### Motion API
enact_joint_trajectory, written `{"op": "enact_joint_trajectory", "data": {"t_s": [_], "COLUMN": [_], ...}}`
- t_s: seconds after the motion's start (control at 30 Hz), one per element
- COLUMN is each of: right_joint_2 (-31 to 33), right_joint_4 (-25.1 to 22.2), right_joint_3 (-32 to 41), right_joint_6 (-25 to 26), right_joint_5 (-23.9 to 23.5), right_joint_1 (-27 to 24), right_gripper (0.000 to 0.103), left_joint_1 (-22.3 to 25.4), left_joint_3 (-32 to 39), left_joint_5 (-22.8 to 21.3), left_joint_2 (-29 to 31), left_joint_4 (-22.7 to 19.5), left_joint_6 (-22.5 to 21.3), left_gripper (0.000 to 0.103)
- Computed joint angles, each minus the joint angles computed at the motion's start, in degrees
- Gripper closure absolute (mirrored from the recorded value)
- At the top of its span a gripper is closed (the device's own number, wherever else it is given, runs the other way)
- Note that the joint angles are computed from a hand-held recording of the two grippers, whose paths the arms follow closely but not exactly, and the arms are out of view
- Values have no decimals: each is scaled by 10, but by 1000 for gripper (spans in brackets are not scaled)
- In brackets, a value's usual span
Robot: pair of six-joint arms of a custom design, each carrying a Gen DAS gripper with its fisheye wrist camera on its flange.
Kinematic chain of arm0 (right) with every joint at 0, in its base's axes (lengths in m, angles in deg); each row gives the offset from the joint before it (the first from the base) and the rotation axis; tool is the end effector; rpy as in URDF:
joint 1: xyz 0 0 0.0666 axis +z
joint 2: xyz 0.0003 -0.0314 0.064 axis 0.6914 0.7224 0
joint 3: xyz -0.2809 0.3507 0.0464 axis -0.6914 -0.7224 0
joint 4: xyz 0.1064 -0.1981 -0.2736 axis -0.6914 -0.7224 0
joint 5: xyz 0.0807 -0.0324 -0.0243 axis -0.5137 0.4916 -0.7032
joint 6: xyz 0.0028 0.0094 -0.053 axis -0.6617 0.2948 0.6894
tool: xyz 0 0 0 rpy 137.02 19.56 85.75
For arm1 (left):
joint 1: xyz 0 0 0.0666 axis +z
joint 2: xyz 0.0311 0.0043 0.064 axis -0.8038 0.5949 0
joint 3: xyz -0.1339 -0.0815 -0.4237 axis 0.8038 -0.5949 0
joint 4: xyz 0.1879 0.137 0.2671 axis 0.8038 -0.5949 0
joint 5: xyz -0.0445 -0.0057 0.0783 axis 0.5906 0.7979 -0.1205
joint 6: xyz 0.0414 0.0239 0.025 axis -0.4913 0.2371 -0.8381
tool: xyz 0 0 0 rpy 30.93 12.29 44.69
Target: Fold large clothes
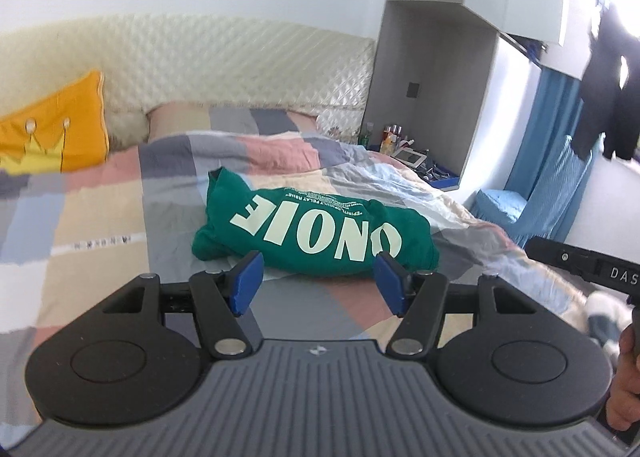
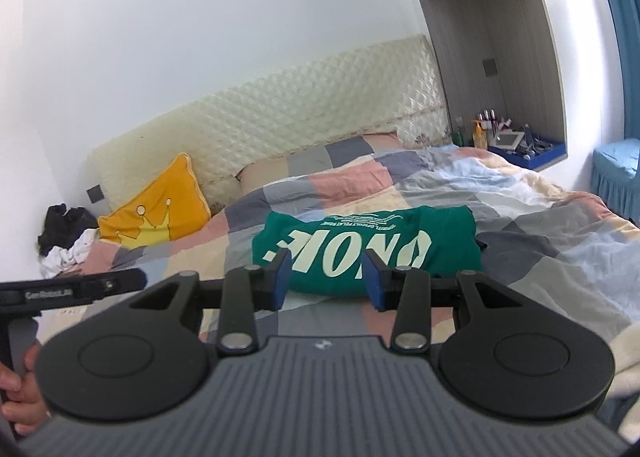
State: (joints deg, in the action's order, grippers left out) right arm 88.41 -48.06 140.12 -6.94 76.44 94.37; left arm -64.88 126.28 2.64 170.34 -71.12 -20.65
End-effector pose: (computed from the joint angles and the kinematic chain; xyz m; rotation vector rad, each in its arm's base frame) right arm 0.3234 0.3436 0.5151 0.5705 1.7966 -0.0077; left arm 0.5120 -0.1244 0.5552 0.7414 1.9494 -0.6579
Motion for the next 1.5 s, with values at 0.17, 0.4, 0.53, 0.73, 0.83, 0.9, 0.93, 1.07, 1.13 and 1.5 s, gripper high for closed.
{"op": "enact_joint_trajectory", "data": {"t_s": [0.17, 0.4, 0.53, 0.73, 0.83, 0.9, 0.93, 1.07, 1.13, 1.5], "right_joint_2": [12, 40, 45, 59, 71, 76, 78, 87, 90, 94], "right_joint_4": [23, 21, 45, 80, 73, 65, 59, 30, 25, -10], "right_joint_3": [-24, -28, -40, -69, -67, -64, -63, -60, -58, -49], "right_joint_6": [-10, -10, -11, -18, -19, -21, -26, -54, -56, -80], "right_joint_5": [18, 29, 27, 18, 13, 14, 13, 2, 1, 18], "right_joint_1": [24, 35, 31, 20, 15, 14, 13, 4, 2, 7], "right_gripper": [60, 60, 60, 60, 60, 60, 60, 60, 60, 60], "left_joint_1": [4, 8, 9, 8, 10, 11, 11, 10, 8, 6], "left_joint_3": [-84, -154, -173, -191, -192, -194, -195, -196, -196, -214], "left_joint_5": [6, 14, 18, 12, 9, 2, 0, -10, -22, -28], "left_joint_2": [-42, -72, -71, -56, -45, -37, -34, -18, -12, -12], "left_joint_4": [67, 129, 153, 184, 192, 201, 205, 208, 210, 229], "left_joint_6": [-18, -17, -8, -6, -1, 3, 6, 5, 1, -1], "left_gripper": [36, 36, 36, 36, 36, 36, 36, 36, 36, 36]}}
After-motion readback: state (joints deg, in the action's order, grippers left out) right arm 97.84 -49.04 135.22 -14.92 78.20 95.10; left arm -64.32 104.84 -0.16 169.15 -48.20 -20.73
